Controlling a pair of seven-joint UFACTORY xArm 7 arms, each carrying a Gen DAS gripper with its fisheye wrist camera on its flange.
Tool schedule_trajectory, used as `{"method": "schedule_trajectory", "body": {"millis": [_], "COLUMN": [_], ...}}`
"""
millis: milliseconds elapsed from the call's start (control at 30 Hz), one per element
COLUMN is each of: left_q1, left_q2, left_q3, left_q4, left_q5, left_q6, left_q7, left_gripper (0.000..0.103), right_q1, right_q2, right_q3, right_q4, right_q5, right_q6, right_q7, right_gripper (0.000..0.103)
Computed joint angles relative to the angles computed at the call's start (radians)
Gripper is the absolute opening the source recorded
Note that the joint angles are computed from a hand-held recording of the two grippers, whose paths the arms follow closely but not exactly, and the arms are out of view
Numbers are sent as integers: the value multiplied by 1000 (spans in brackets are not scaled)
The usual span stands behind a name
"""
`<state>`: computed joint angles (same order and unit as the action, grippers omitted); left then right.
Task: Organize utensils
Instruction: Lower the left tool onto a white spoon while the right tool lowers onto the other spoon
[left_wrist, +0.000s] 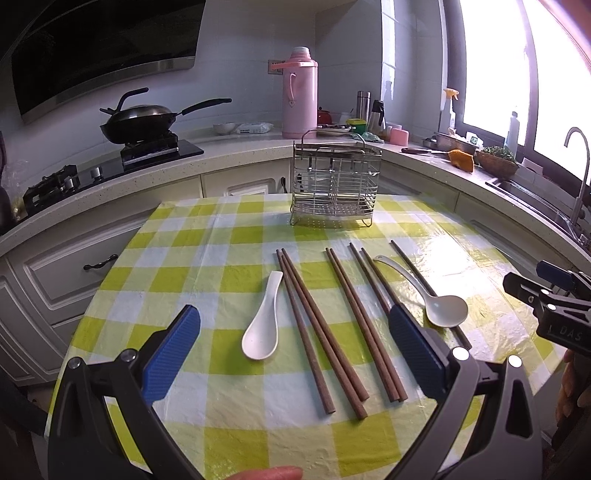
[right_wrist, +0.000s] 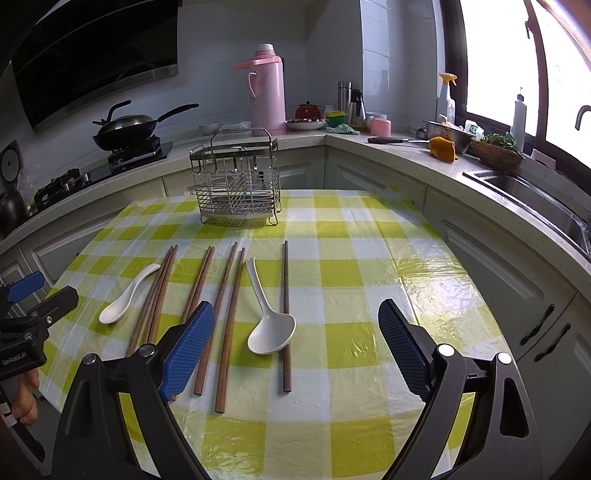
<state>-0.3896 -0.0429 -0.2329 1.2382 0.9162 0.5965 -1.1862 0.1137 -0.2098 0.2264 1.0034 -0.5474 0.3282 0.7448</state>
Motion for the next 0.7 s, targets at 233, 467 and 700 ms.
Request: {"method": "schedule_trajectory", "body": {"millis": [233, 467, 700], "left_q1": [19, 27, 12], "left_q2": [61, 178, 296], "left_q3": [42, 84, 129], "left_q4": [14, 115, 275], "left_q5": [-164, -393, -523], "left_q6": [-43, -43, 71], "left_q7": [120, 374, 481], "left_gripper": [99, 98, 98], "right_q1": [34, 78, 115], "right_q2": [105, 227, 355], "right_q3": [-50, -101, -113], "right_q4": [34, 154, 328], "right_q5": [88, 218, 347], "right_q6": [8, 30, 83], "right_q7": [-76, -245, -475], "right_gripper": [85, 85, 73]}}
